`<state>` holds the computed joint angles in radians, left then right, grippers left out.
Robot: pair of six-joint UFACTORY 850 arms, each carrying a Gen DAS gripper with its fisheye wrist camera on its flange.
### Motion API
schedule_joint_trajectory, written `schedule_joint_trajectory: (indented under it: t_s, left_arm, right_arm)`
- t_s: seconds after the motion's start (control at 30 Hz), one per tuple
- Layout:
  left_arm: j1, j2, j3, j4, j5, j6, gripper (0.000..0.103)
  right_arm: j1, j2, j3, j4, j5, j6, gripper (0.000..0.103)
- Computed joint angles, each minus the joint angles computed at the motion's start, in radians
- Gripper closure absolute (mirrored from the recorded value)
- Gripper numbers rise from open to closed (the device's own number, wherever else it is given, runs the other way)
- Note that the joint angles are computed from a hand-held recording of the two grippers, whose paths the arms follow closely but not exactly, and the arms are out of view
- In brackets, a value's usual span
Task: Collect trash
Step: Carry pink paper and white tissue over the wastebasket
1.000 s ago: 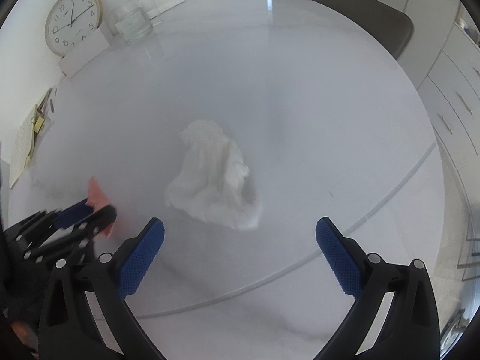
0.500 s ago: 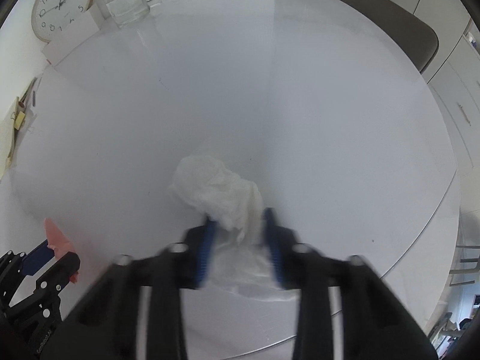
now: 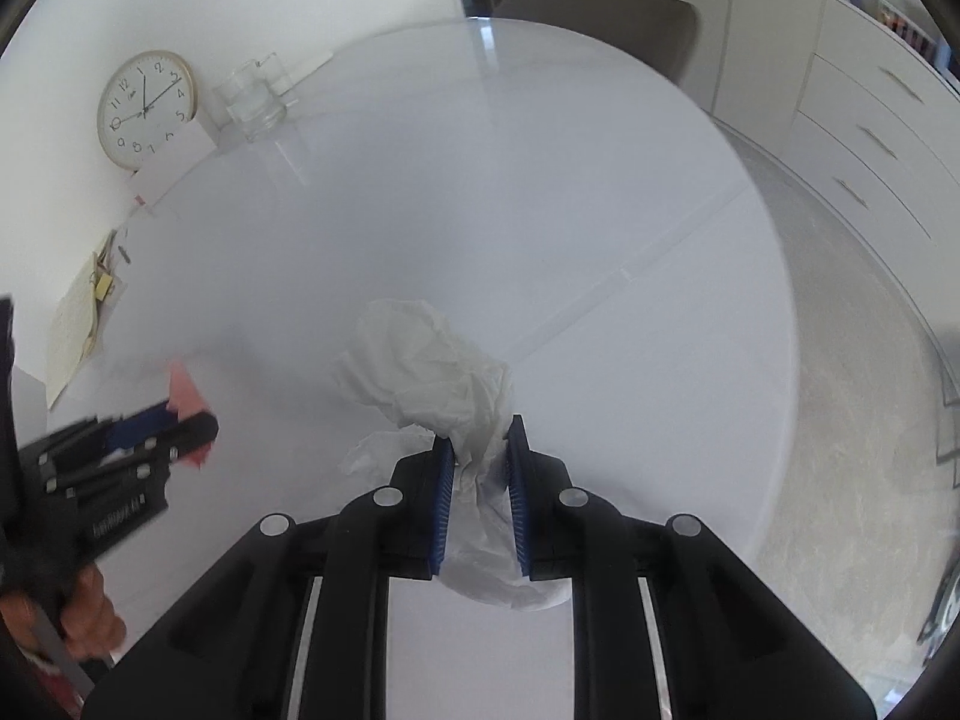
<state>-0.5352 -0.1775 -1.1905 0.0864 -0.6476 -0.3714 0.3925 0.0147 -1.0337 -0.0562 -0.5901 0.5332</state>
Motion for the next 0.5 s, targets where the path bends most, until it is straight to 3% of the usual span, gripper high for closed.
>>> schedule_joint_trajectory:
  t_s: [0.23,0.5]
  left_arm:
    - [-0.156,0.125,0.107,-0.061,-0.025,0.105,0.067]
    - [-0.361,0.205,0.197,-0.187,-0.065,0.205,0.067]
  right_arm:
    - [0.076,0.339,0.265,-0.096,-0.126,0.212,0.083]
    - [0.306,0.667,0.502,-0.194,-0.331,0.617,0.083]
